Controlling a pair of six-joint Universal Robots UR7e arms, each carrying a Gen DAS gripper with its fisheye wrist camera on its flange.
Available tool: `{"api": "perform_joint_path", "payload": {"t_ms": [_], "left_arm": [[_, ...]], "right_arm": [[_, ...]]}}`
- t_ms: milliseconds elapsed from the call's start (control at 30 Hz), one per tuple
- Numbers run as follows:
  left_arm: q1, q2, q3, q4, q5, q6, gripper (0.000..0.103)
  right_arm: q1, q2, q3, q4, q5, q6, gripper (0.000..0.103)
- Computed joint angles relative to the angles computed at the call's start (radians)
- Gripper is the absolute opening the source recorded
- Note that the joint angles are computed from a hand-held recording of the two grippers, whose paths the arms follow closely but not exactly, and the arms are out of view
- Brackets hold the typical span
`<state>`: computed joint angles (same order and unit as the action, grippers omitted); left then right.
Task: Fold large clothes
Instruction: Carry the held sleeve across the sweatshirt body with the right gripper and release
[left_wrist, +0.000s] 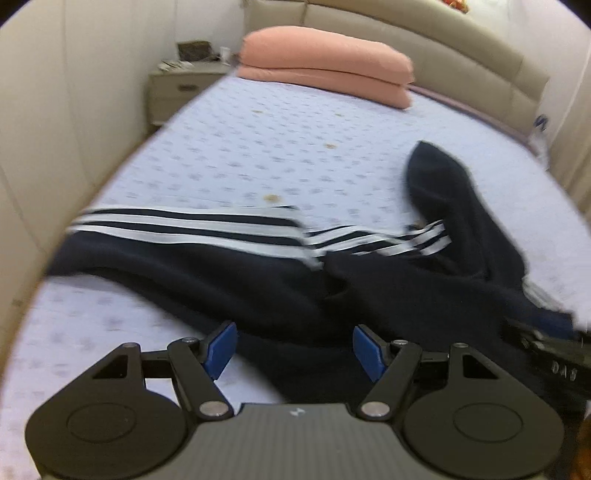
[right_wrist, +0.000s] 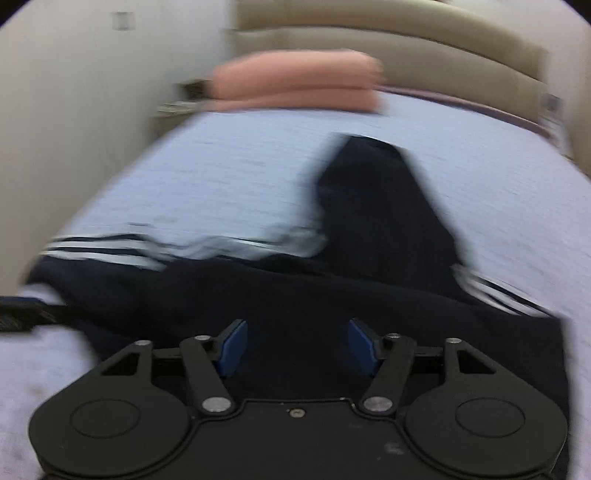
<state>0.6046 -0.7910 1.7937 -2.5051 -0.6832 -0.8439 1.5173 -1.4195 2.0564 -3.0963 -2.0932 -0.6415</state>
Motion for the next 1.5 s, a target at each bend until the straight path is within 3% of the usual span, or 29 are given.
{"api": "perform_joint_path", "payload": {"t_ms": [33,67,133,233,267,300,333,400,500,567,667,733,800,833,900,1000,1067,1100,1167,1200,1267,1333,1400,1500], "left_arm": [[0.008,0.013,-0.004,-0.045,-0.02,0.023,0.072],[0.018,0.032,-0.021,-0.084,-0.036,0.051,0.072],[0.051,0.085,-0.074,-0.151,-0.085,0.116,0.073],[0.104,0.151,-0.165,-0.104,-0.12,0.084,0.071],[0.122,0.169,-0.195,-0.071,-0.135,0.076,0.063],[0.135,0.186,-0.226,-0.026,-0.142,0.066,0.04],[0.145,0.205,-0.255,0.018,-0.148,0.063,0.029],[0.139,0.218,-0.256,-0.02,-0.133,0.096,0.012],[0.103,0.202,-0.201,-0.203,-0.095,0.218,0.011],[0.088,0.178,-0.173,-0.255,-0.072,0.243,0.011],[0.079,0.147,-0.136,-0.201,-0.018,0.182,0.011],[0.104,0.144,-0.138,-0.118,-0.066,0.151,0.012],[0.121,0.158,-0.148,-0.03,-0.089,0.119,0.021],[0.112,0.161,-0.138,-0.04,-0.062,0.123,0.024],[0.087,0.157,-0.13,-0.029,-0.007,0.108,0.042],[0.044,0.145,-0.12,0.019,0.126,0.029,0.047],[0.013,0.147,-0.115,-0.007,0.198,0.049,0.049],[0.003,0.145,-0.105,-0.059,0.198,0.091,0.048],[-0.002,0.159,-0.102,-0.227,0.131,0.24,0.046],[0.004,0.168,-0.112,-0.276,0.055,0.299,0.046],[0.033,0.199,-0.157,-0.262,-0.08,0.327,0.04],[0.067,0.243,-0.219,-0.165,-0.157,0.291,0.033],[0.092,0.284,-0.268,-0.038,-0.174,0.243,0.032],[0.087,0.292,-0.264,-0.05,-0.145,0.235,0.032]], "right_arm": [[-0.02,0.002,-0.02,0.014,-0.044,0.012,0.027],[-0.045,0.006,-0.04,0.032,-0.075,0.036,0.015],[-0.086,0.013,-0.062,0.036,-0.1,0.07,0.015],[-0.126,0.033,-0.075,0.028,-0.112,0.072,0.015],[-0.135,0.038,-0.076,0.046,-0.106,0.091,0.015],[-0.141,0.042,-0.068,0.033,-0.102,0.098,0.016],[-0.142,0.048,-0.067,0.015,-0.1,0.089,0.016],[-0.133,0.055,-0.072,0.004,-0.111,0.071,0.017],[-0.129,0.02,-0.063,0.037,-0.077,0.116,0.017],[-0.119,0.002,-0.048,0.016,-0.057,0.124,0.017],[-0.112,-0.002,-0.041,-0.03,-0.04,0.128,0.018],[-0.115,0.005,-0.047,-0.022,-0.045,0.139,0.018],[-0.119,0.048,-0.076,0.005,-0.088,0.145,0.018],[-0.127,0.06,-0.094,0.073,-0.113,0.165,0.02],[-0.127,0.057,-0.094,0.083,-0.116,0.124,0.022],[-0.115,0.033,-0.109,0.115,-0.096,0.151,0.022],[-0.1,0.016,-0.102,0.085,-0.072,0.139,0.024],[-0.092,0.013,-0.096,0.06,-0.066,0.127,0.025],[-0.079,0.012,-0.093,0.059,-0.047,0.134,0.025],[-0.076,0.013,-0.095,0.079,-0.039,0.148,0.025],[-0.072,0.039,-0.097,0.085,-0.062,0.155,0.025],[-0.069,0.069,-0.099,0.09,-0.105,0.162,0.025],[-0.073,0.089,-0.105,0.151,-0.16,0.192,0.025],[-0.066,0.095,-0.113,0.161,-0.178,0.181,0.027]]}}
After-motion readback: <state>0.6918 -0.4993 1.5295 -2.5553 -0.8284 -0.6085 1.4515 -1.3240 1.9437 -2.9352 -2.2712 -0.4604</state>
